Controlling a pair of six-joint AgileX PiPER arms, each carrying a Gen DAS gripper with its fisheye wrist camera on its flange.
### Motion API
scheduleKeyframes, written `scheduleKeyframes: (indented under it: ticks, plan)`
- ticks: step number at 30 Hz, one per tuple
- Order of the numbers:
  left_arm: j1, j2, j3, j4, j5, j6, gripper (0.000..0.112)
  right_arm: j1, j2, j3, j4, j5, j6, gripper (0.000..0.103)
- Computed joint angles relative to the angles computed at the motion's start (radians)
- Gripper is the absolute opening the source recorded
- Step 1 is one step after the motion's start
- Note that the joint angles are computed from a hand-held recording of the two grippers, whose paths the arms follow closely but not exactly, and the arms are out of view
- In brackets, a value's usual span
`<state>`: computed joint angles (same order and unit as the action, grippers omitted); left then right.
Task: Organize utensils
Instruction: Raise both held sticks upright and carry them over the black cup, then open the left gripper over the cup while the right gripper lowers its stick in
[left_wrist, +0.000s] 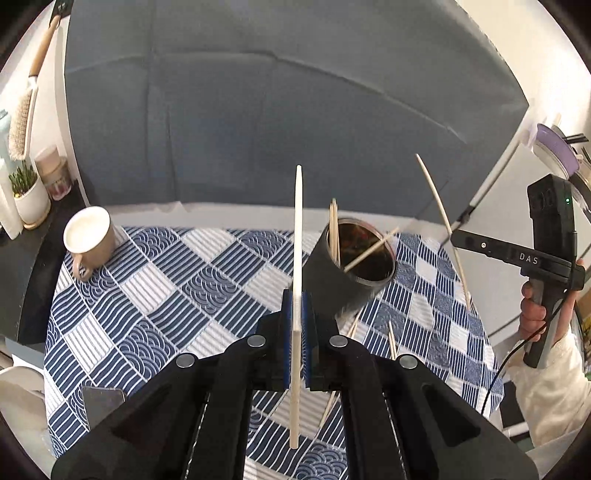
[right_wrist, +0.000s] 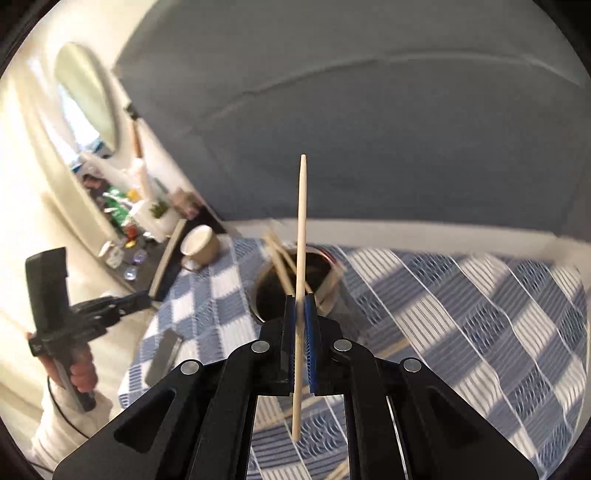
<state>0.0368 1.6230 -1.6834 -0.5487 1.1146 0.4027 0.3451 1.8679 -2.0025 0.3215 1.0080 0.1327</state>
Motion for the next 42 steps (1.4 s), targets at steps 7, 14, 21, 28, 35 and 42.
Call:
scheduleKeyframes:
  ticks: [7,14,21,28,35,42]
  plan:
    - [-0.073,0.056,-0.110,-0.006,-0.048,-0.069,0.005,-0.008,0.148,-0.251,0.097,0.052,-0.088,0.005]
    - [-0.146,0.106,-0.145,-0.082,-0.172,-0.054,0.005,-0.051,0.234,-0.332,0.232,0.047,-0.221,0.005]
    - [-0.201,0.234,-0.239,-0.063,-0.191,-0.103,0.005,-0.097,0.309,-0.356,0.313,0.042,-0.257,0.005]
    - [-0.162,0.239,-0.187,-0.026,-0.189,-0.133,0.019,-0.114,0.276,-0.220,0.377,-0.048,-0.349,0.005]
    - [-0.105,0.189,-0.042,0.072,-0.206,-0.170,0.058,-0.105,0.264,-0.157,0.439,-0.143,-0.411,0.005]
    - [-0.119,0.190,0.099,0.162,-0.190,-0.228,0.062,-0.051,0.251,-0.060,0.408,-0.273,-0.454,0.005]
